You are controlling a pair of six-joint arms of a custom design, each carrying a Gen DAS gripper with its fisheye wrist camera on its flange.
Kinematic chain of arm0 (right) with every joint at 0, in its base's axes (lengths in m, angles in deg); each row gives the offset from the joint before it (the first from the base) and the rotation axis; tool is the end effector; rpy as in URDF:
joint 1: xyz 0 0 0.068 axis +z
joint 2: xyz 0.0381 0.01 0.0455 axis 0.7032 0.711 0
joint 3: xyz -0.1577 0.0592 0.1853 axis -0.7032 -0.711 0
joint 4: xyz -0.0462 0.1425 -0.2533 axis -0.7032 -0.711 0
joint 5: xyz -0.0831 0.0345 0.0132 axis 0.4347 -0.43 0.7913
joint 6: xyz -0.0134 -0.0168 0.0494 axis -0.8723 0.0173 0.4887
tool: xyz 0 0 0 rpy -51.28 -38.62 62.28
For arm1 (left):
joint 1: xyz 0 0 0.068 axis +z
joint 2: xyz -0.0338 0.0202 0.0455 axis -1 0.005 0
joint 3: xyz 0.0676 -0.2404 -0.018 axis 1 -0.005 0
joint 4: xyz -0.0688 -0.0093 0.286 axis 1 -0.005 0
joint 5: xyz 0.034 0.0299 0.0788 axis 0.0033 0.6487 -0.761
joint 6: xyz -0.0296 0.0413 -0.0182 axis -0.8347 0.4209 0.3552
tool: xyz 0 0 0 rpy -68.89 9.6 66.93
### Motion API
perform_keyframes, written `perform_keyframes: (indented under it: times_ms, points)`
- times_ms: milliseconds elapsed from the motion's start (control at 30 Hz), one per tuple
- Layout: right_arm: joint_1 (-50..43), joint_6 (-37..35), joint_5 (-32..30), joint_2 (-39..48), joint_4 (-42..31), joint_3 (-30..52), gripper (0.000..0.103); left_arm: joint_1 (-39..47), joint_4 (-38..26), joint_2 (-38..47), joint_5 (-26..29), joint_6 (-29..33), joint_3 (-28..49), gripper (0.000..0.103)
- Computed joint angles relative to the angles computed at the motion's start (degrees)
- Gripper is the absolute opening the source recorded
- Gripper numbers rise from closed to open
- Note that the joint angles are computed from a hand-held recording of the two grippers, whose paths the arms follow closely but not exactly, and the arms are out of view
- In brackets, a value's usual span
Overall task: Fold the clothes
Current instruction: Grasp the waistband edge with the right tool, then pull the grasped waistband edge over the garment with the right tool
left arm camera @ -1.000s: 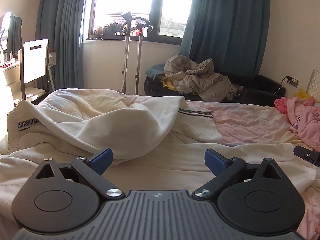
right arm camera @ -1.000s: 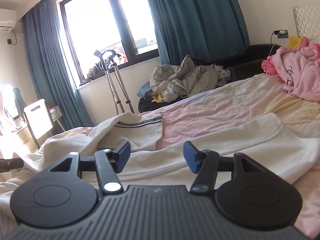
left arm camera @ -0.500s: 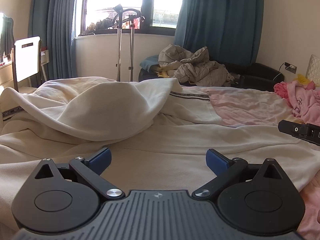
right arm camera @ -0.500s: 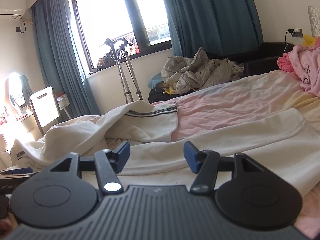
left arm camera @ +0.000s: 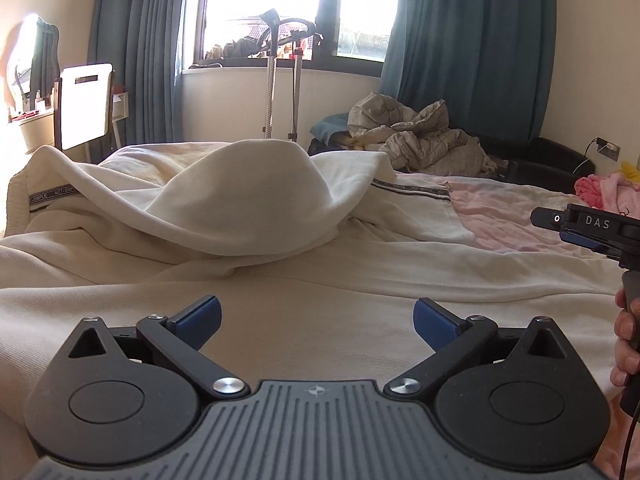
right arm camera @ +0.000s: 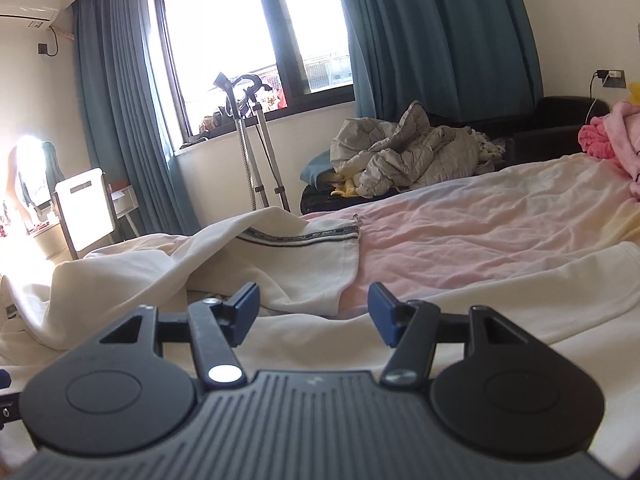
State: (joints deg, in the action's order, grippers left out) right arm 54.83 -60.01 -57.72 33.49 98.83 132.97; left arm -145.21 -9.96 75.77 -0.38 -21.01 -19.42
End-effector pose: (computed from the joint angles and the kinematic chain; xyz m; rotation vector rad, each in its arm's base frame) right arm 0.3590 0.0771 0.2278 -0.2635 1.9097 0.5731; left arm 0.1771 -0.2048 0.2411 -0.4282 2.0421 0.1543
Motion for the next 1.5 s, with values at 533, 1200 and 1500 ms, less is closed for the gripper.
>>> perform_keyframes:
  times_ms: [533, 1200, 1500]
  points:
    - [2.39, 4.02, -3.97, 33.90, -10.05, 35.43, 0.072, 4.12, 9.80, 4.64, 7.32, 5.00, -3.41, 0.102]
    - [3.17, 11.77, -2.21, 41.13, -8.76, 41.14, 0.025, 5.40, 11.06, 8.80, 3.44, 1.94, -2.26, 0.103]
    - [-1.65, 17.34, 4.21, 32.66, -4.02, 35.05, 0.023, 5.47, 10.79, 8.23, 1.85, 0.12, -2.20, 0.103]
